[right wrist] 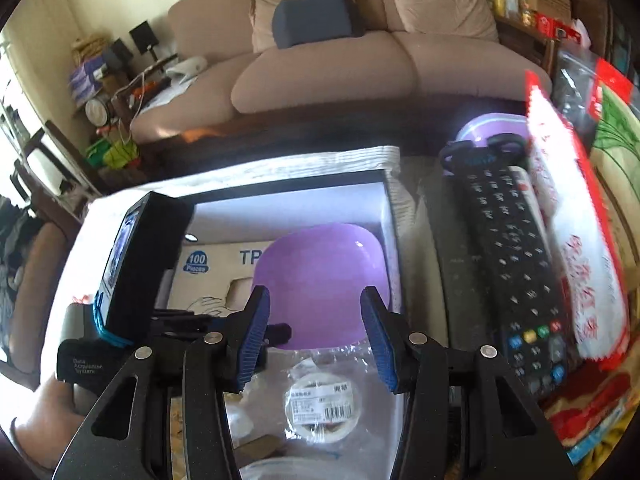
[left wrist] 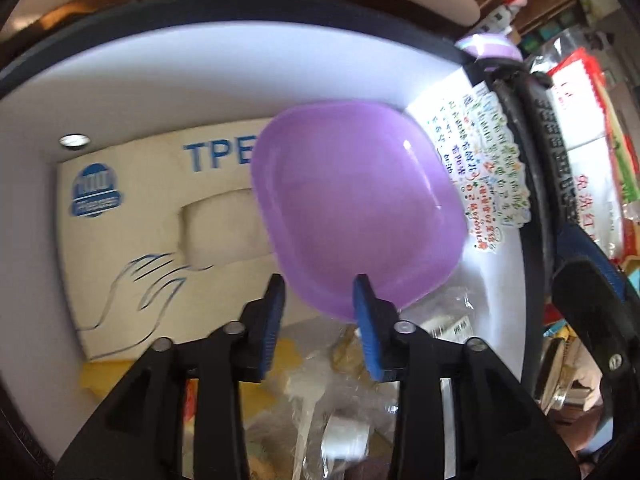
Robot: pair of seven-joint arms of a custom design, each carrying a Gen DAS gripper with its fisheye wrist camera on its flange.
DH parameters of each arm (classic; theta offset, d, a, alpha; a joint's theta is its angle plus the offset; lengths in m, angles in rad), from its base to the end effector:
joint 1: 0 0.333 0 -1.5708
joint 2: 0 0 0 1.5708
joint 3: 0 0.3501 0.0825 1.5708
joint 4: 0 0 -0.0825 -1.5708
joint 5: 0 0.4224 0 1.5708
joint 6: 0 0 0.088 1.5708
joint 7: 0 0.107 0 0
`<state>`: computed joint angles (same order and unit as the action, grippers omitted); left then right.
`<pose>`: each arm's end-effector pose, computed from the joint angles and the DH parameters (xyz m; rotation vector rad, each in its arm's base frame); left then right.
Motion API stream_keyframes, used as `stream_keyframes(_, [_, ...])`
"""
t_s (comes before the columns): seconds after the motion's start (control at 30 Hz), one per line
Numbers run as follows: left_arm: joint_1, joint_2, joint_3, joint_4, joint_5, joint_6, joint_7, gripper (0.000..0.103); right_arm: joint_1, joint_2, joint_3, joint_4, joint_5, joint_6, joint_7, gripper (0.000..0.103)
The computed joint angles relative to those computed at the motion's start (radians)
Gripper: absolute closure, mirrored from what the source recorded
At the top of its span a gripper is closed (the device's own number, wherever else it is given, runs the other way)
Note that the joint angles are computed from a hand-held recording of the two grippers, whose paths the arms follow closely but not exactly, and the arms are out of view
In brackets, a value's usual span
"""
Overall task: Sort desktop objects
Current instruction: 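Open the left gripper and withdraw it toward the mint-green plate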
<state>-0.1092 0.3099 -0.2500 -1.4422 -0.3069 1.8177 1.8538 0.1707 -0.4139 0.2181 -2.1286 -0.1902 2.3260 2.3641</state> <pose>0.6640 -0.2492 0.5567 1.3915 -2.5242 0.4512 0.4577 0.2056 0.6656 -1.5144 2.0696 -0.4960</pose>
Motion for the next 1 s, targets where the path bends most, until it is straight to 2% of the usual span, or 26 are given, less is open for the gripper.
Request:
stream_keyframes(0.07, [0.029,-0.077,0.006,-0.054,-0.019,0.022,0.078,0.047,0.003,-0.022,0.008,-0.012,0.0,0.004,0.016,0.054])
stream_keyframes(0.13, [0.065,-0.171,0.027,-0.123,-0.065,0.049,0.179,0.03,0.01,-0.033,0.011,-0.023,0.017,0.028,0.029,0.054])
stream_keyframes(0.17, [0.091,-0.229,0.04,-0.168,-0.105,0.05,0.232,0.027,0.02,-0.039,0.012,-0.028,0.033,0.044,0.029,0.054])
stream_keyframes(0.23, [0.102,-0.257,0.085,-0.163,-0.146,0.063,0.282,0.016,0.033,-0.036,0.024,-0.024,0.049,0.066,0.028,0.053])
stream_keyframes(0.33, [0.141,-0.343,0.149,-0.224,-0.118,0.088,0.314,0.013,0.066,-0.012,0.051,0.007,0.065,0.089,0.017,0.052])
stream_keyframes(0.43, [0.181,-0.302,0.195,-0.182,-0.008,0.109,0.266,0.013,0.1,0.053,0.081,0.081,0.059,0.094,0.005,0.051])
stream_keyframes(0.53, [0.22,-0.196,0.208,-0.096,0.061,0.104,0.205,0.013,0.14,0.145,0.1,0.179,0.031,0.077,-0.001,0.049])
stream_keyframes(0.7, [0.271,-0.023,0.177,0.068,0.113,0.081,0.227,0.013,0.22,0.279,0.098,0.306,-0.019,0.055,0.022,0.049])
stream_keyframes(0.87, [0.249,0.103,0.116,0.149,0.172,0.072,0.274,0.015,0.286,0.311,0.061,0.297,-0.041,0.101,0.081,0.049])
stream_keyframes(0.97, [0.234,0.149,0.101,0.173,0.207,0.048,0.303,0.015,0.308,0.323,0.041,0.28,-0.024,0.127,0.102,0.049])
stream_keyframes(1.0, [0.228,0.161,0.099,0.181,0.218,0.028,0.303,0.019,0.312,0.328,0.036,0.278,-0.024,0.128,0.11,0.049])
